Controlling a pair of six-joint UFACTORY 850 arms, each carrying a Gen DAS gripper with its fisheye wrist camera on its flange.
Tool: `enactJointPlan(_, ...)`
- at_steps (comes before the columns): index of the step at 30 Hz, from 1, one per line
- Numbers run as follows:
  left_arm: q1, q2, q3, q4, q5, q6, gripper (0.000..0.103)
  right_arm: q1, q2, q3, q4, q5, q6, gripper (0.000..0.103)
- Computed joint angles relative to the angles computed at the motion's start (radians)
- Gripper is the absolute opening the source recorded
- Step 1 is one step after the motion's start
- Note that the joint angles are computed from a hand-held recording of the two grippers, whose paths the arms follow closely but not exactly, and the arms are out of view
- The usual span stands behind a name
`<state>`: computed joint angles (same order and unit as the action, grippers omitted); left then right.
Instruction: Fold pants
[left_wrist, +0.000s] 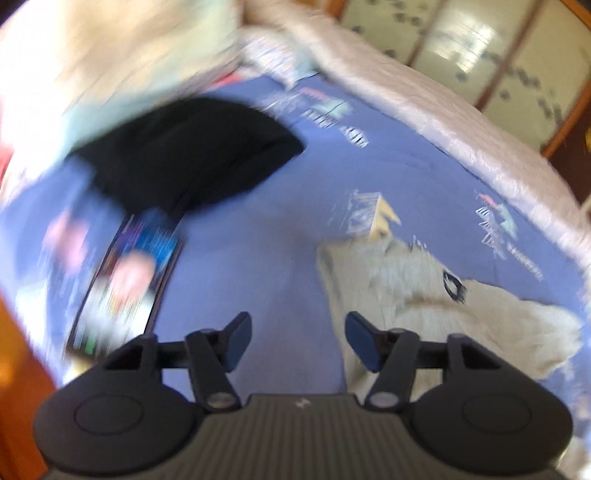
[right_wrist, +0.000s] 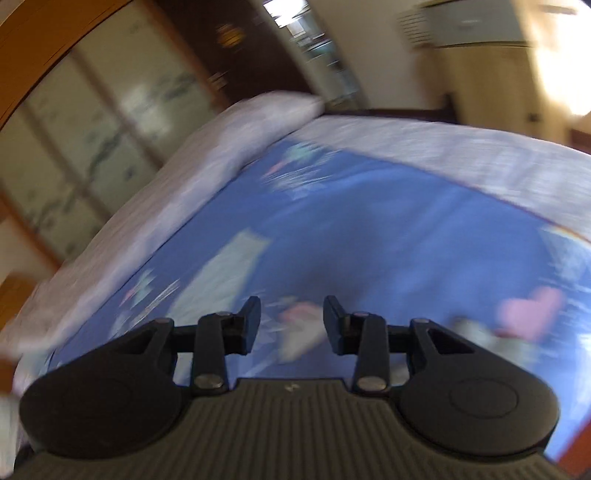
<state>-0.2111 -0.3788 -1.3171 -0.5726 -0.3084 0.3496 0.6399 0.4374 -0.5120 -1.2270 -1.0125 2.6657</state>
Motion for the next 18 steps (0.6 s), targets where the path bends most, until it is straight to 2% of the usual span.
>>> enactJointPlan(2, -0.037, -0.087, -0.107, 0.109, 0.007, -0.033, 0.060, -0.129, -0.086, -0.081, -0.084, 0.175, -0.052, 0.041)
enactJointPlan(5, -0.099, -0.213, -0.254, 0.311, 0.031, -0.102, 0.065, -0.311, -0.231, -0.207, -0.188, 0.404, -0.031, 0.041)
enactJointPlan(7, -0.128, -0.263, -0.303, 0.351, 0.057, -0.052, 0.066, -0.423, -0.347, -0.307, -0.192, 0.529, -0.082, 0.041)
enactJointPlan(11, -0.176, -0.351, -0.379, 0.334, 0.123, 0.175, 0.066, -0.556, -0.570, -0.516, -0.003, 0.616, -0.355, 0.041)
enactJointPlan(12, -0.185, -0.376, -0.405, 0.320, 0.117, 0.236, 0.066, -0.585, -0.616, -0.554, 0.051, 0.635, -0.420, 0.042)
enactJointPlan(13, -0.191, -0.400, -0.434, 0.290, 0.098, 0.302, 0.069, -0.612, -0.625, -0.550, 0.097, 0.653, -0.474, 0.044)
enactJointPlan(15, -0.202, -0.449, -0.495, 0.295, 0.053, 0.353, 0.076, -0.652, -0.708, -0.612, 0.199, 0.664, -0.566, 0.048)
enactJointPlan(17, -0.209, -0.490, -0.553, 0.354, -0.011, 0.331, 0.075, -0.672, -0.729, -0.609, 0.277, 0.662, -0.607, 0.049)
enactJointPlan(18, -0.216, -0.519, -0.593, 0.429, -0.058, 0.268, 0.070, -0.681, -0.754, -0.624, 0.296, 0.666, -0.607, 0.049)
